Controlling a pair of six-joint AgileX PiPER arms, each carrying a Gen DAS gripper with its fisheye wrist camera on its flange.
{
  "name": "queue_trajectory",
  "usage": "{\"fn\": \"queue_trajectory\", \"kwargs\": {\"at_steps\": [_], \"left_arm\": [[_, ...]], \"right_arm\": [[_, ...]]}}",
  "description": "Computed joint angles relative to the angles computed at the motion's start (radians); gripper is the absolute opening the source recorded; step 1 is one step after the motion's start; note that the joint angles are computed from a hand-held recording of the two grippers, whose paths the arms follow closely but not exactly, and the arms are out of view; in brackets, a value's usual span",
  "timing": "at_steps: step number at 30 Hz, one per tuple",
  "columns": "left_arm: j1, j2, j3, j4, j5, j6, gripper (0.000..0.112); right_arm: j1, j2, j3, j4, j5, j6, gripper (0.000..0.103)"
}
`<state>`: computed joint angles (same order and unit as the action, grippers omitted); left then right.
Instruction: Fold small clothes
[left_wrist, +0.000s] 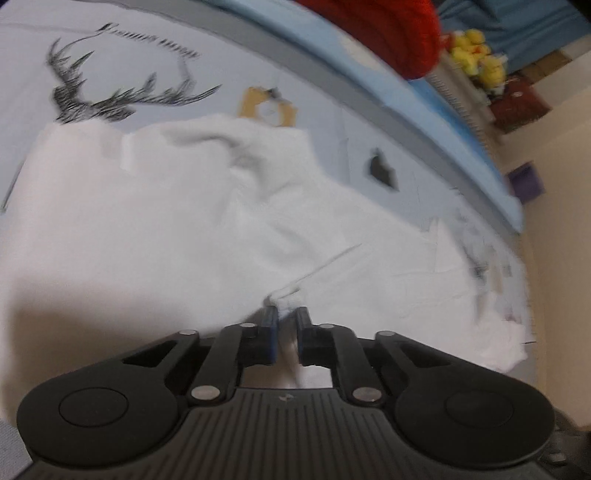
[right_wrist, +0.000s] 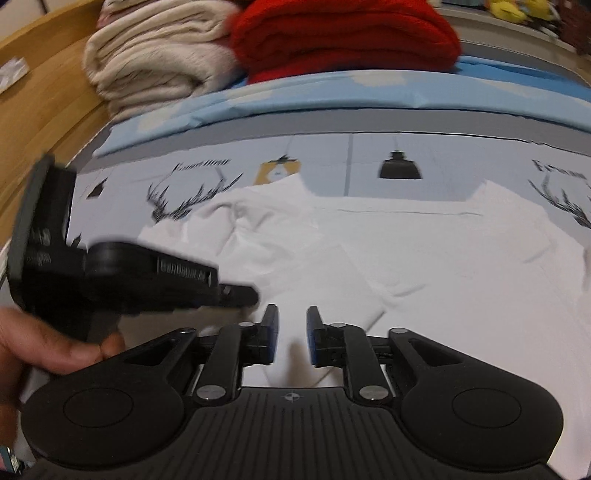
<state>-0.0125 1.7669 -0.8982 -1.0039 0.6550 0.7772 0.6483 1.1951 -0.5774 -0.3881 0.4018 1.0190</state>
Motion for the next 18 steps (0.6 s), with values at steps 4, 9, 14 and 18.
{"fn": "queue_trajectory", "kwargs": {"at_steps": [4, 9, 14, 18], "left_arm": [[0.083, -0.022, -0.017, -0.178, 0.241, 0.205, 0.001], [0.092, -0.036, -0.027, -0.208, 0.394, 0.295, 0.002], [0.089, -0.048, -0.014, -0.208, 0.432, 0.333, 0.003], [0.189, -0.082, -0.012, -0.251, 0.446, 0.335, 0.015]], "right_arm": [[0.046, 0.023, -0.021, -0.076, 0.012, 0.046, 0.035], [0.120, 0.037, -0.034, -0.228, 0.082, 0.195, 0.042], [0.174, 0.030, -0.025, -0.377, 0.185, 0.386, 0.009], [0.133, -0.062, 0.026, -0.463, 0.219, 0.526, 0.004]]}}
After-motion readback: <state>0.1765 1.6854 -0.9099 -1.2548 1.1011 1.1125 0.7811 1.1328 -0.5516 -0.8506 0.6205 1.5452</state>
